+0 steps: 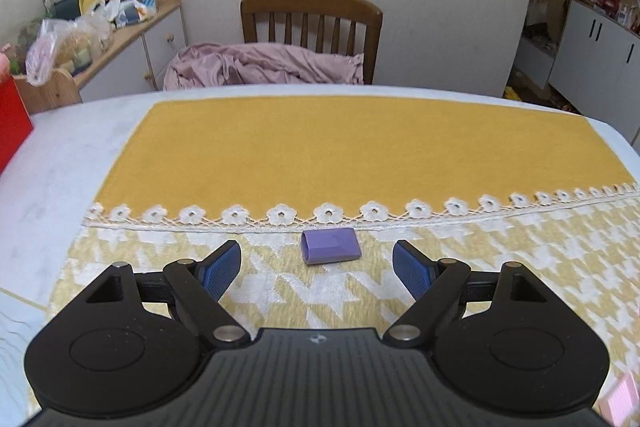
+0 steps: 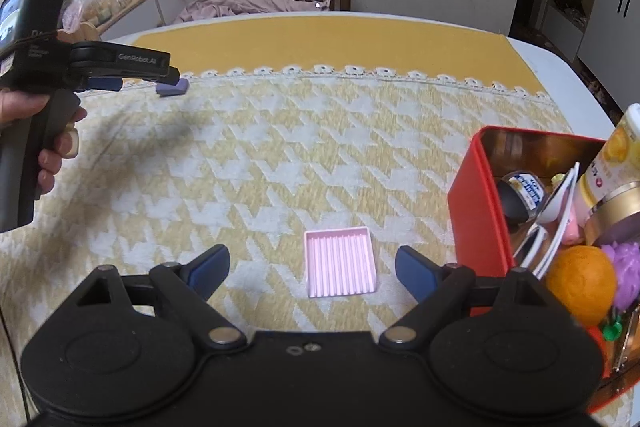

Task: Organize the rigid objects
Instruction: 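Grasp the pink soap dish with the right tool while the left tool grasps the purple eraser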

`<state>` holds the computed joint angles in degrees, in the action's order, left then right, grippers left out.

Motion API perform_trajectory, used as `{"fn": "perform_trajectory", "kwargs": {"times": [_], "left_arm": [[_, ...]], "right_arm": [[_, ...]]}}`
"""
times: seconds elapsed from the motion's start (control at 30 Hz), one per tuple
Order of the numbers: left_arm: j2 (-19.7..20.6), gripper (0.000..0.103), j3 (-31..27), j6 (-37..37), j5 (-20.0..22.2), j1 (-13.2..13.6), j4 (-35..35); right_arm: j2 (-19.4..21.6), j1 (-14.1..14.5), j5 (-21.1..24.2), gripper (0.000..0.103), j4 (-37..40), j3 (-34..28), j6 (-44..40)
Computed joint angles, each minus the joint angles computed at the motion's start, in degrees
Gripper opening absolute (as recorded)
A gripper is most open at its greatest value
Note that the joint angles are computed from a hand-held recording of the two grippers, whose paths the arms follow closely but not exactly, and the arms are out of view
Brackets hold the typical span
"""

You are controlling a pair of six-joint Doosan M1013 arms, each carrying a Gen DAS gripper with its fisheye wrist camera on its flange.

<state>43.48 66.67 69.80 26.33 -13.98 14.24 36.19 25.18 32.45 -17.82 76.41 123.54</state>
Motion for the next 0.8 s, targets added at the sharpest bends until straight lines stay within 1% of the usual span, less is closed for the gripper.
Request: {"fn": "perform_trajectory", "kwargs": {"times": [0.27, 0.53, 0.6, 0.63, 0.67, 0.7, 0.8], "left_arm": [[2.6, 0.083, -2.7, -1.5, 1.4, 0.3, 1.4], [2.7, 0.082, -1.9, -2.6, -0.4, 0.2, 3.3], [2.7, 0.077, -1.8, -2.7, -0.9, 0.2, 3.6], [2.7, 0.072, -1.8, -2.4, -1.2, 0.2, 3.5], [2.7, 0.067, -1.8, -2.0, -1.4, 0.2, 3.1], [2.7, 0.065, -1.7, -1.5, -1.6, 0.2, 2.8], [2.5, 0.054, -1.6, -0.2, -1.7, 0.2, 1.7]], "right_arm": [[1.5, -0.2, 1.5, 0.089, -0.4, -1.6, -0.2], [2.0, 0.1, 2.4, 0.087, -1.7, -2.1, 0.4], [2.0, 0.1, 2.1, 0.086, -1.5, -2.0, 0.3], [2.0, 0.2, 2.1, 0.084, -1.8, -2.0, 0.1], [2.1, 0.2, 2.3, 0.078, -1.5, -2.1, -0.5], [2.2, 0.2, 2.6, 0.074, -0.9, -2.3, -1.4], [2.3, 0.4, 2.5, 0.067, -2.5, -2.3, -0.8]]}}
